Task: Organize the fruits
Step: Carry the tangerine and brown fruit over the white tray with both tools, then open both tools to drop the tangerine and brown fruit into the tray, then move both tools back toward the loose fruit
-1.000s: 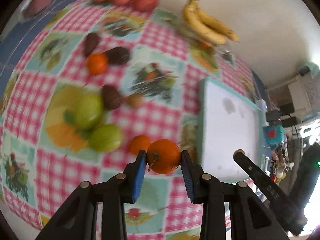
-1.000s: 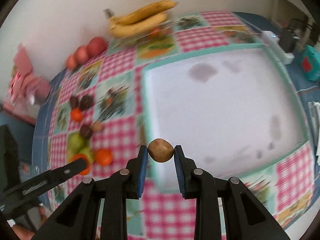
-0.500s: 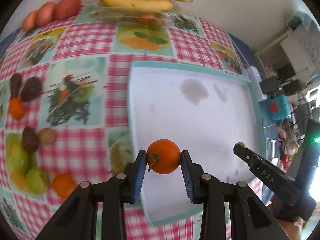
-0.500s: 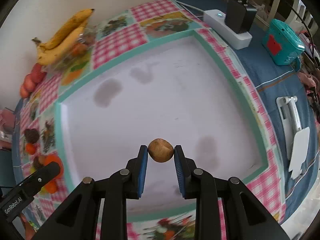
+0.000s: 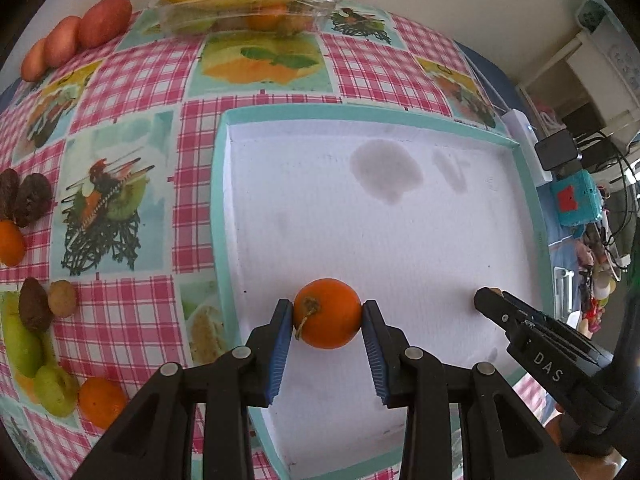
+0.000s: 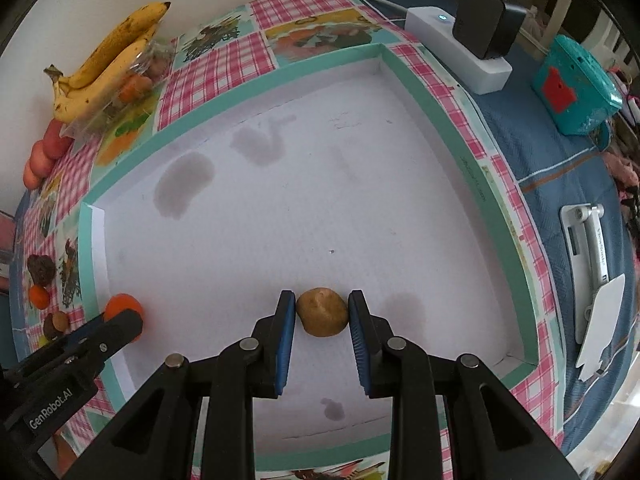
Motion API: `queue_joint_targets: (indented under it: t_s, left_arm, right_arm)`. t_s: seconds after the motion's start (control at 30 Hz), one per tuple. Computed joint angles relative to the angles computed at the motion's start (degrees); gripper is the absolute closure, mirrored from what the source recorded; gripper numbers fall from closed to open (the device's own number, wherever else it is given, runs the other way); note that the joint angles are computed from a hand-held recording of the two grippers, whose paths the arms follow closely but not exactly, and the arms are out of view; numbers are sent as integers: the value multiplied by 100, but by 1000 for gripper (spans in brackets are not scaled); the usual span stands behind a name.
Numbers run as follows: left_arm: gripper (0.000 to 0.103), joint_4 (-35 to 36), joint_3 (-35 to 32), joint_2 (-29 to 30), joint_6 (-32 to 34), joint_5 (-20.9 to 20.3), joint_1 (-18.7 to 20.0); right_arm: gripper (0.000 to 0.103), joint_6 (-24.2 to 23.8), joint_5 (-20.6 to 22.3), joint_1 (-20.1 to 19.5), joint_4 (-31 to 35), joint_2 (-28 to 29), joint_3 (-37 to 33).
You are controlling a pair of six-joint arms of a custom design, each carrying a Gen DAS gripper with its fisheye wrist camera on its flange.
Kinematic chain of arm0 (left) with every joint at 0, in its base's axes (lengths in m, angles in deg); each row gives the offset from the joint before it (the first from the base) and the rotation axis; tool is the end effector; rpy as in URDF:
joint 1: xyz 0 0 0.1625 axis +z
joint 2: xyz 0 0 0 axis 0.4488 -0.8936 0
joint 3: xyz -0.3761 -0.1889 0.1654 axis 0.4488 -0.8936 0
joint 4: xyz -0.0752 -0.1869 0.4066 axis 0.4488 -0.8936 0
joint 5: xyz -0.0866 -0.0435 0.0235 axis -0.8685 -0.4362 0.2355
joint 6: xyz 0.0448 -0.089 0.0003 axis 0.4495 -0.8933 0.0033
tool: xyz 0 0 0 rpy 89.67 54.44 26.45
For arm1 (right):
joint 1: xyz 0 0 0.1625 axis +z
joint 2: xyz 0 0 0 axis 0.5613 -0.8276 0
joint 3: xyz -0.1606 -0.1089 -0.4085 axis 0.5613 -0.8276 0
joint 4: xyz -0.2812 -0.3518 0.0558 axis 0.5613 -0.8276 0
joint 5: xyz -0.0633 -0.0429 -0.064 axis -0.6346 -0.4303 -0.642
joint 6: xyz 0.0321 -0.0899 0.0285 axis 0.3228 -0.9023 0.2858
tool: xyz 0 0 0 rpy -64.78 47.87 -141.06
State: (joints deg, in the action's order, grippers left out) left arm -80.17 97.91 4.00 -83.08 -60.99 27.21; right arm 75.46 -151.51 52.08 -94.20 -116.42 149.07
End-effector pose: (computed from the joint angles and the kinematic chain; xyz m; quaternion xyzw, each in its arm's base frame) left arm -0.3745 -0.8217 -0.0338 0.0366 0.9648 -0.0881 0.2452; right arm 0.0174 -0.7957 0.2983 -0.0465 -0.9252 0.1476 0.3466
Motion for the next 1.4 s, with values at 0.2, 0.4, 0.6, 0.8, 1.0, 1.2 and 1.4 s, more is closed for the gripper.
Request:
queue_joint_targets:
  t_s: [0.2,0.4,0.6,0.8,1.0,1.2,1.4]
  left_arm:
    - [63,-33,145,-103,-119,-42,-49]
    - [37,-429,695,-511,-144,138,-204]
    - [11,-572,1379,-1004,-713,935,-270]
    - [0,-991,2096,-1428,-1080,1616,-186]
    - [0,-1708,2718,-1782,-1219,2131,-80]
    - [0,-1477,2876,-2027,-1500,2330,25]
    - [0,-1470,2995,-2191,-1603,2722,28]
  right_arm:
    - [57,-89,2,72,-181,-77,81]
    - [42,-188,64,172,-421,-228,266]
    - [27,-249,214,231,-697,-333,488]
    - [9,-421,281,332,-1173,-282,674]
    - [8,-749,181,486,-1672,-108,797]
    - [8,-836,136,593,-1759,122,763]
    - [8,-862,186,753,-2090,353,747]
